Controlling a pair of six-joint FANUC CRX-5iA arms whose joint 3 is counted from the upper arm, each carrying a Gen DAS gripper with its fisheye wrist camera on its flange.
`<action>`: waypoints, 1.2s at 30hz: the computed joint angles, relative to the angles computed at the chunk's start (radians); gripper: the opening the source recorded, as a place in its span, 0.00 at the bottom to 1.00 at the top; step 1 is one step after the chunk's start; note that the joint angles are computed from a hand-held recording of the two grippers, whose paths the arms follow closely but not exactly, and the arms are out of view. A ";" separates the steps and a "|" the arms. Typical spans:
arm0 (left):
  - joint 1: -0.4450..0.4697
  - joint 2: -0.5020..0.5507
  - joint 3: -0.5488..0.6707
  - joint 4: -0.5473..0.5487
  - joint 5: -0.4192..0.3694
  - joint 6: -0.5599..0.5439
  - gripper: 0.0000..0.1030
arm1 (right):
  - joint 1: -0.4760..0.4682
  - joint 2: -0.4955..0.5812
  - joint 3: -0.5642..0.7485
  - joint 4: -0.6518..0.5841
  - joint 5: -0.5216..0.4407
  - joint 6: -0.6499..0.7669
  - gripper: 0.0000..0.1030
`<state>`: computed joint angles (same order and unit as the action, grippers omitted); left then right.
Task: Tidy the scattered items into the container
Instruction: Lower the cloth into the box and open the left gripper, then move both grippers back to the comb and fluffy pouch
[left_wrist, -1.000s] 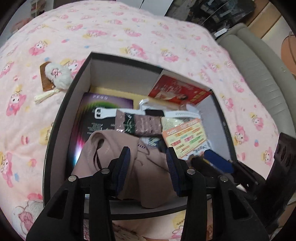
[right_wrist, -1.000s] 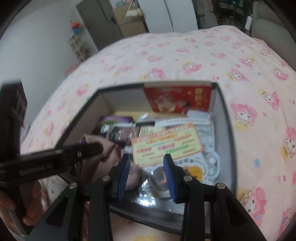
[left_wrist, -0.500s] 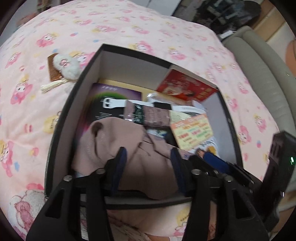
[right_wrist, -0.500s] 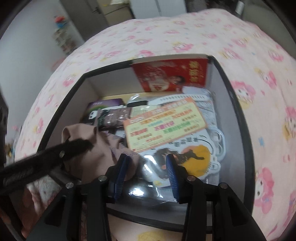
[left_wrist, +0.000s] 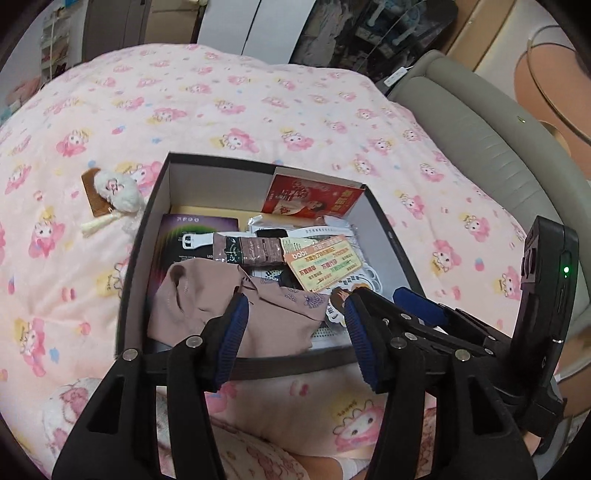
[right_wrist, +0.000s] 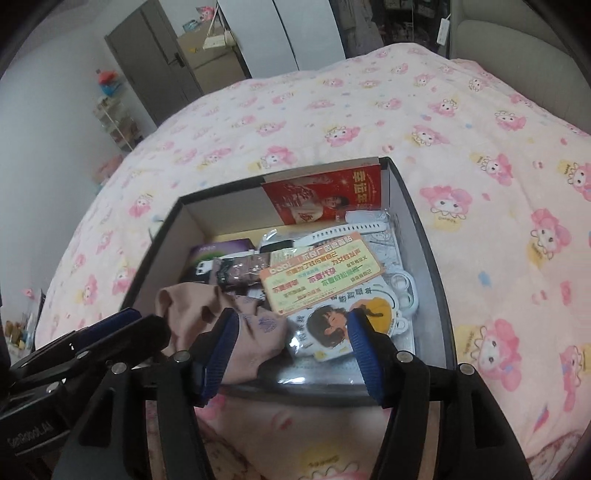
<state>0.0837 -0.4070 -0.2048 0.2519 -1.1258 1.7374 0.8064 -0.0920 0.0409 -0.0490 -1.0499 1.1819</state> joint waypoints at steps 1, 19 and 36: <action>-0.003 -0.008 0.006 -0.010 -0.004 -0.005 0.53 | 0.008 -0.006 -0.003 0.010 -0.002 -0.012 0.56; 0.129 -0.135 -0.020 0.052 -0.056 -0.173 0.52 | 0.174 -0.080 -0.052 0.206 0.031 -0.142 0.56; 0.551 -0.251 -0.157 0.227 -0.157 -0.428 0.50 | 0.296 0.079 0.092 0.216 -0.020 -0.108 0.56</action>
